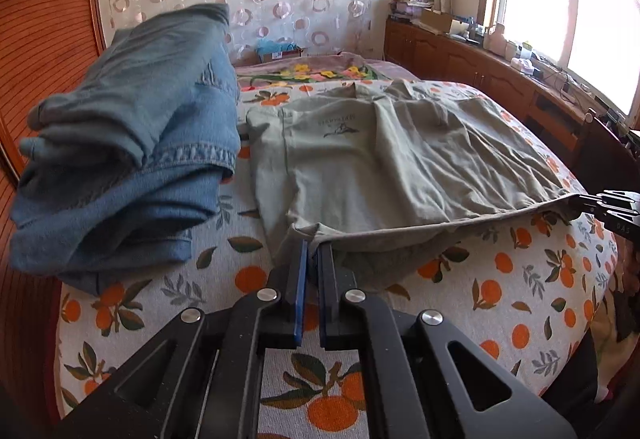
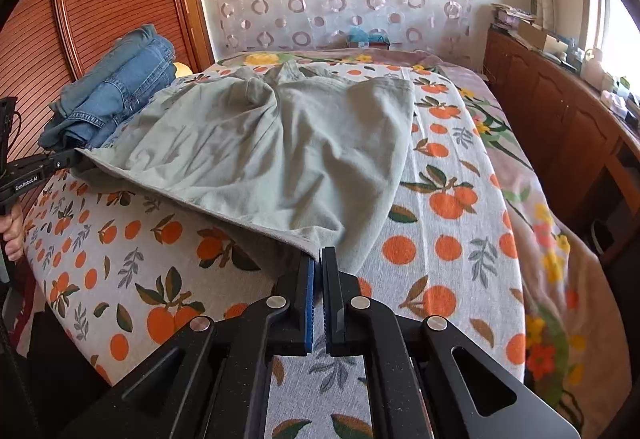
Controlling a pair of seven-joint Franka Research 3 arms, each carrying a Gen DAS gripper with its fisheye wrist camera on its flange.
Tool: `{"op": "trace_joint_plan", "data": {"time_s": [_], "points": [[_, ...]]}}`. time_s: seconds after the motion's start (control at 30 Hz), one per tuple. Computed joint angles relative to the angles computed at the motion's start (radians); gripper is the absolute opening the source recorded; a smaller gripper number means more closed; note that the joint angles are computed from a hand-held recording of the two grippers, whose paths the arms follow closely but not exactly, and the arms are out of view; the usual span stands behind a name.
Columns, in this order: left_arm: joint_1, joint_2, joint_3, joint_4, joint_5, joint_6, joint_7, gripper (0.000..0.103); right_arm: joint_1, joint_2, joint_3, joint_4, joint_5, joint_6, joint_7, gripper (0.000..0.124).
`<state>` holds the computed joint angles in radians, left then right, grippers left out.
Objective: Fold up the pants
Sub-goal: 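Lay the pants flat on the sheet with both tools and open them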
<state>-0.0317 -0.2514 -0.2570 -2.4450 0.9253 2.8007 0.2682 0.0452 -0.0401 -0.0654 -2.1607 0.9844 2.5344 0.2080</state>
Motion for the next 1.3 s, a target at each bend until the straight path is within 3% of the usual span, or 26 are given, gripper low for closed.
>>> {"op": "trace_joint_plan", "data": {"time_s": [0.6, 0.67, 0.73, 1.0, 1.3], "points": [[0.021, -0.025, -0.010, -0.056, 0.018, 0.056, -0.046, 0.004, 0.007, -0.006, -0.001, -0.037, 0.028, 0.078, -0.006, 0.020], [0.020, -0.034, -0.006, -0.064, 0.010, 0.072, -0.044, 0.004, 0.000, -0.006, -0.008, -0.030, 0.037, 0.048, -0.003, 0.008], [0.026, -0.050, -0.015, -0.072, 0.016, 0.078, -0.052, 0.004, -0.004, -0.018, -0.012, -0.033, 0.057, 0.038, -0.022, 0.005], [0.024, -0.155, -0.061, -0.135, -0.004, 0.114, -0.077, 0.004, -0.030, -0.089, -0.052, -0.074, 0.063, -0.050, -0.038, 0.003], [-0.032, -0.269, -0.097, -0.207, -0.120, 0.108, -0.027, 0.004, -0.057, -0.179, -0.101, -0.139, 0.022, -0.114, -0.043, 0.003]]}}
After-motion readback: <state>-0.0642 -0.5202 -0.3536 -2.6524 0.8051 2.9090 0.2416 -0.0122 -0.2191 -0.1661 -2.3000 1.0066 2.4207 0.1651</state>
